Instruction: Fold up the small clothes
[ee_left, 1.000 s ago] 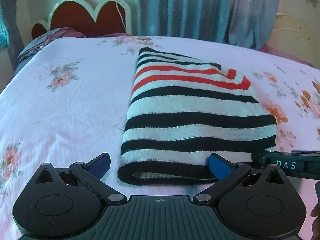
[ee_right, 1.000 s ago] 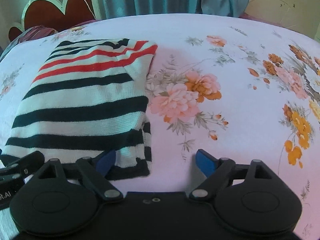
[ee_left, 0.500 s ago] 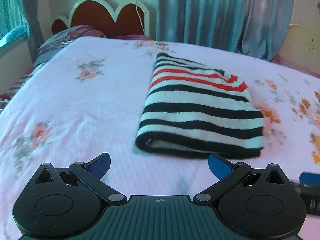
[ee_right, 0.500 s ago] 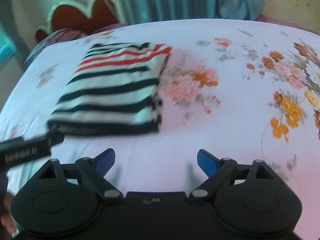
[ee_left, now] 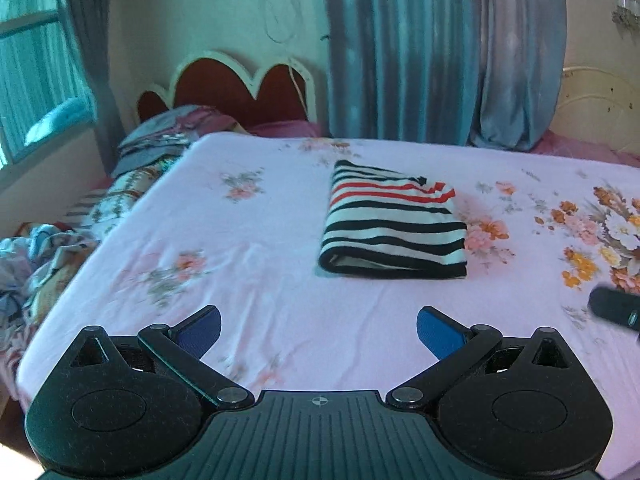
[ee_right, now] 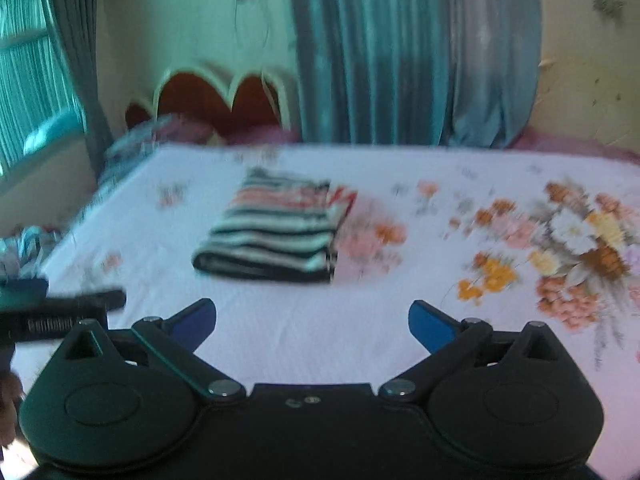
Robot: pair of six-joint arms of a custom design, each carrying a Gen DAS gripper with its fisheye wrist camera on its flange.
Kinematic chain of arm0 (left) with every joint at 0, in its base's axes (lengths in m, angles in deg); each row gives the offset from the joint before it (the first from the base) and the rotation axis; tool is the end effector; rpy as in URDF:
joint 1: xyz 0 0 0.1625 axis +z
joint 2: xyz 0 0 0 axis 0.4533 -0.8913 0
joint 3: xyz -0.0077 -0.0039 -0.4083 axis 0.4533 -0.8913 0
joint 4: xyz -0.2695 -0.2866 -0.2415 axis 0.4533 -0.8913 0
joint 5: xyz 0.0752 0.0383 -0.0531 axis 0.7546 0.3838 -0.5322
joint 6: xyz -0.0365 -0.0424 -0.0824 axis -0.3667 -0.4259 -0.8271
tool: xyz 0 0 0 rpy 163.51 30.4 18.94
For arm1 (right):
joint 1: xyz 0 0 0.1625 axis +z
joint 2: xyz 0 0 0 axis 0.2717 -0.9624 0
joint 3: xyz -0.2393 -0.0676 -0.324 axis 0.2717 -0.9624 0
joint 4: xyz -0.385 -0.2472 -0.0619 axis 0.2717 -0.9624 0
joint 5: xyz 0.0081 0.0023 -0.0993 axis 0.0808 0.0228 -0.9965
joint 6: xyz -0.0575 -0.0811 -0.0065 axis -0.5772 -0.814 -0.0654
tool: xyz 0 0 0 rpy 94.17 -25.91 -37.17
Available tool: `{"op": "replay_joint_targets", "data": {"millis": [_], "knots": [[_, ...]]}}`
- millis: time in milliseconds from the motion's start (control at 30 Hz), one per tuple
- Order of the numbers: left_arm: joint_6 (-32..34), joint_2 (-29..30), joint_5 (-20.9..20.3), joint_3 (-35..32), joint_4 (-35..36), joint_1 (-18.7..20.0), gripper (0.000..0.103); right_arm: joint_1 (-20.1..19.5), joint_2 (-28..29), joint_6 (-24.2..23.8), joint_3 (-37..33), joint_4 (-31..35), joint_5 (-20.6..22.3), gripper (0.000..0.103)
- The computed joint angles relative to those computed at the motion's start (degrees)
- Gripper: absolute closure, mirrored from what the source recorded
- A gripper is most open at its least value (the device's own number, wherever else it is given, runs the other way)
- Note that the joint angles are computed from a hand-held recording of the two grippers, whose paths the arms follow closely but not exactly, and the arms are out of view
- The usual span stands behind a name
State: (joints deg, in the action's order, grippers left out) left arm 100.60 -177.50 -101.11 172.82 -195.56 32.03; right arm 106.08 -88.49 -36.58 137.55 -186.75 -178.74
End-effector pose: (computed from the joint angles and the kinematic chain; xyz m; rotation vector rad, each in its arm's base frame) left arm -0.0600 -0.5357 0.4152 0.2190 1.9398 -1.0495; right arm 0.4296 -0.5540 0.0412 0.6353 -2.3479 1.0643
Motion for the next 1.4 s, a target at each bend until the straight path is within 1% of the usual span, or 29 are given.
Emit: {"op": "replay_joint_targets", "data": {"millis": [67,133,233,300,400,500,567,633,833,1067,1200,1400], "knots": [[-2.42,-3.71,2.07,3.1,2.39,-2.58,0.0,1.53,-0.99,-0.66,2.3,-4.33,-1.18,0.001],[-4.86,-7.34,3.8,5.92,4.9,-5.06,0.0,2.64,-1.94,-1.05,3.84,-5.91,-2.56,0.001],[-10.62,-12.69,5.61,9.2,11.13,-8.57,0.0,4.1,-3.21,-1.1,6.43,-9.59,-3.01,0.001],[-13.05,-15.46,6.52,10.82,14.1,-10.66,0.0,4.81,-3.88,-0.9,7.64,-10.67,-3.06,0.001],[-16.32,-18.31,8.23,12.4,18.25,-13.12,0.0,5.35,-4.51,-0.81,8.81,-11.18,-3.19,0.001],[-18.43,-19.76,8.65,12.92,20.42,-14.44,0.0,5.8,-4.96,-0.94,9.85,-11.6,-3.64,0.001],[-21.29,-20.83,8.83,13.19,23.62,-15.17,0.0,5.99,-5.36,-1.03,10.55,-12.12,-3.69,0.001],[-22.45,-21.32,9.2,13.42,24.73,-15.67,0.0,6.11,-5.54,-1.24,10.96,-12.79,-3.92,0.001],[-22.37,-21.01,10.32,14.03,24.09,-16.88,0.0,6.17,-5.94,-1.33,11.71,-13.94,-4.15,0.001],[-22.31,-19.78,10.7,13.79,23.25,-17.23,0.0,5.97,-6.43,-1.53,12.21,-14.46,-3.85,0.001],[-23.84,-20.3,10.76,13.87,25.18,-17.42,0.0,5.98,-6.34,-1.73,12.08,-14.56,-3.91,0.001],[-22.68,-20.01,11.11,14.02,23.42,-17.59,0.0,6.04,-6.39,-1.44,12.02,-14.09,-3.63,0.001]]}}
